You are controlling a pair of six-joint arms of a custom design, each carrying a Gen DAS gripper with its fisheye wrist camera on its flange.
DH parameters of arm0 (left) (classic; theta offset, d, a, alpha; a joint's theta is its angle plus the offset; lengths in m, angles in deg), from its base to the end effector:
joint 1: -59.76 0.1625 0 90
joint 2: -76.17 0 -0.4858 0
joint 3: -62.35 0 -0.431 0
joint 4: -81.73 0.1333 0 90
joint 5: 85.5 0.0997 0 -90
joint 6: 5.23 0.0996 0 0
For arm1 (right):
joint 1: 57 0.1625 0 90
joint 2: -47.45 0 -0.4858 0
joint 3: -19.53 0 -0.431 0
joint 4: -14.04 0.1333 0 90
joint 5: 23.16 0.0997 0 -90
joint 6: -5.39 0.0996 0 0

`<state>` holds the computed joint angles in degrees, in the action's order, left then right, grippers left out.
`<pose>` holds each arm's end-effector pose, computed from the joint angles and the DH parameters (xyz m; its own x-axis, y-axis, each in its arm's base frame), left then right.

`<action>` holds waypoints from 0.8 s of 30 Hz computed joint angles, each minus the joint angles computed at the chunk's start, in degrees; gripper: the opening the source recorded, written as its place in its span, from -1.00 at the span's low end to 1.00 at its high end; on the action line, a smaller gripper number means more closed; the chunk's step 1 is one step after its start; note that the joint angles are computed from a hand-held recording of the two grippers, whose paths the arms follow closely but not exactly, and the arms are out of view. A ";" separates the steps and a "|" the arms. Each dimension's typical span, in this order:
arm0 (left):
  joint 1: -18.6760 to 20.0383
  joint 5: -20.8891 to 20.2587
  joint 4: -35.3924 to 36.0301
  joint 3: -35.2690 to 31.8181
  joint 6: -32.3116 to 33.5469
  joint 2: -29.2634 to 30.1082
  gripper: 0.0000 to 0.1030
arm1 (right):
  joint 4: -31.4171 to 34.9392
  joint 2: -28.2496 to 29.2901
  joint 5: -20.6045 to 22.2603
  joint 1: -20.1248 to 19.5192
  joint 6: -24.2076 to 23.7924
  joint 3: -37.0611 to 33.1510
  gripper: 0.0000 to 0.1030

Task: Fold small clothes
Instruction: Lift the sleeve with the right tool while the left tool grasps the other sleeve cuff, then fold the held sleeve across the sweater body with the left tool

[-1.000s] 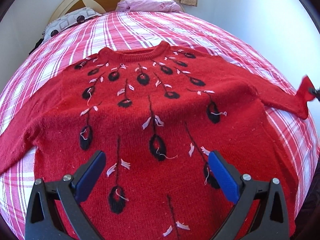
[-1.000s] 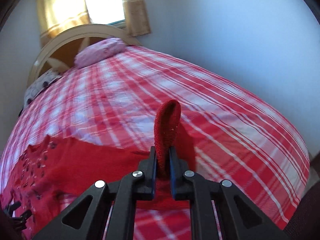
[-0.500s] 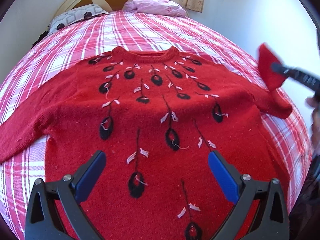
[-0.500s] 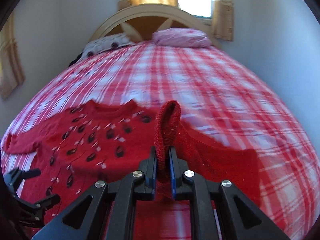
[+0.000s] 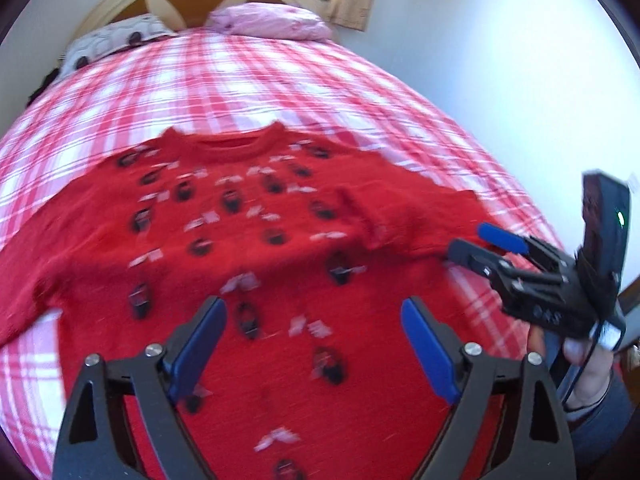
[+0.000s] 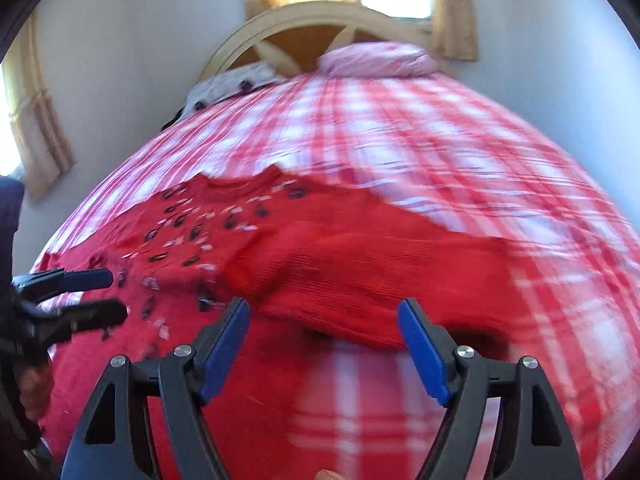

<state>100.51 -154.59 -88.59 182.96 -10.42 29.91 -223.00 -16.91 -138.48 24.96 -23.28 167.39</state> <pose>-0.3148 -0.4941 0.0163 -0.7034 0.6219 -0.3441 0.6927 0.7084 -0.1357 0.0361 -0.3929 0.2214 -0.7682 0.2319 0.5967 -0.3490 0.6296 -0.6941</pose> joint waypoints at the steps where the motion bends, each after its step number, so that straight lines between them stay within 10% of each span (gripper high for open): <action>1: -0.07 -1.93 0.48 -1.20 -0.07 1.00 0.71 | -2.65 -0.17 0.20 -1.01 -0.22 1.09 0.50; 17: 2.40 -4.13 14.04 -18.06 -4.55 13.61 0.22 | -15.76 0.48 14.19 -15.59 3.32 8.53 0.50; 19: 2.37 -6.49 13.33 -17.77 -3.85 13.42 -0.56 | -15.09 0.63 13.27 -15.34 3.71 8.14 0.50; 24: 1.45 -5.65 10.94 -16.66 -2.65 12.85 -0.71 | -15.78 1.19 12.06 -15.20 3.76 8.02 0.50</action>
